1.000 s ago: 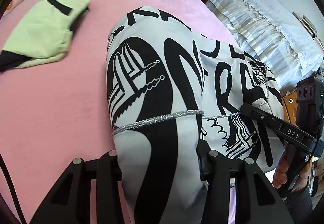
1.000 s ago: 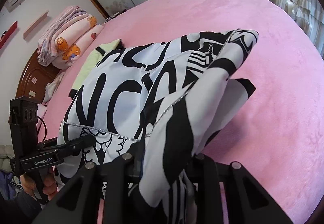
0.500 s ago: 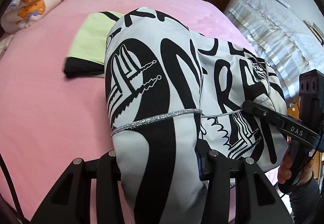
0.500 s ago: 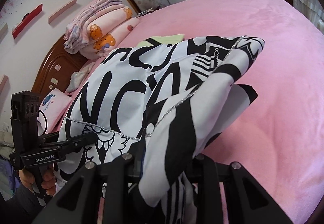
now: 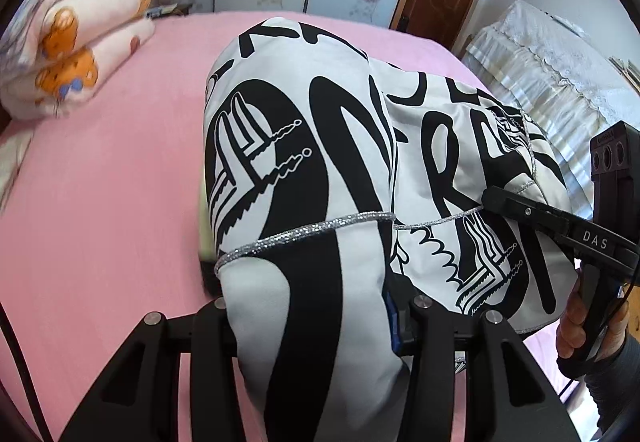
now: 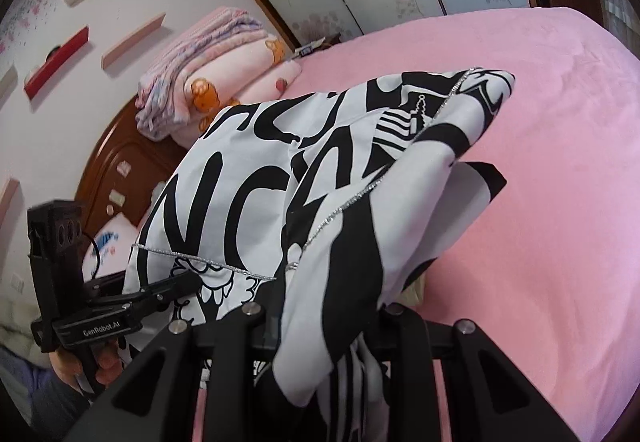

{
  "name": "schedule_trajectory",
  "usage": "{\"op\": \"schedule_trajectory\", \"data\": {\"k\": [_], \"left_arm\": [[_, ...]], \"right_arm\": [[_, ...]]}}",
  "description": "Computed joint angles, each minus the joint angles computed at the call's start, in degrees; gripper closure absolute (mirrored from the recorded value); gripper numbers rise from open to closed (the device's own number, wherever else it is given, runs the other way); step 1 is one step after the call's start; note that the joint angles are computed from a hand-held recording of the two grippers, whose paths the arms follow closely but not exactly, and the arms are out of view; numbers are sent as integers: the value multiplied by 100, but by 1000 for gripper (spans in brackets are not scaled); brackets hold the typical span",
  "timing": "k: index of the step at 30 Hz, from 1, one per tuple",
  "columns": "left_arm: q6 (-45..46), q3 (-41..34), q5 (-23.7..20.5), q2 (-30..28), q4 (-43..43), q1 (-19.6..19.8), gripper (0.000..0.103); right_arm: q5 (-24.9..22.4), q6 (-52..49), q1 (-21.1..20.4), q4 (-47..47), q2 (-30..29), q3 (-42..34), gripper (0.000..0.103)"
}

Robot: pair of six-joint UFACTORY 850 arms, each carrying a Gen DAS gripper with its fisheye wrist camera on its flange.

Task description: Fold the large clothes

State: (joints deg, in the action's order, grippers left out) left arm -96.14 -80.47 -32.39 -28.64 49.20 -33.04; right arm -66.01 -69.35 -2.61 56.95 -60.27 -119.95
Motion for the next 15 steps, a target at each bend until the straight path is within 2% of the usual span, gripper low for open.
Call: {"op": "schedule_trajectory", "data": {"k": [1, 4, 9, 11, 12, 13, 14, 15], "left_arm": [[248, -63, 83, -26, -34, 176, 59], [1003, -344, 291, -224, -287, 644, 58], [2194, -830, 537, -840, -950, 1227, 54], [2688, -988, 590, -1211, -1529, 1436, 45], [2852, -1098, 476, -1448, -1764, 1502, 39], [2784, -1194, 313, -1689, -1797, 1539, 23], [2475, -1139, 364, -1791, -1611, 1560, 11], [1927, -934, 603, -1787, -1224, 1581, 7]], "right_arm": [[-215, 117, 2, -71, -62, -215, 78], [-11, 26, 44, 293, 210, 125, 78], [-147, 445, 28, 421, -95, -149, 77], [-191, 886, 93, 122, -536, -644, 76], [-192, 1080, 139, -62, -805, -951, 74], [-69, 1292, 215, -418, -1061, -1207, 66], [163, 1426, 281, -748, -1197, -1265, 60], [417, 1354, 300, -837, -1221, -1146, 49]]}}
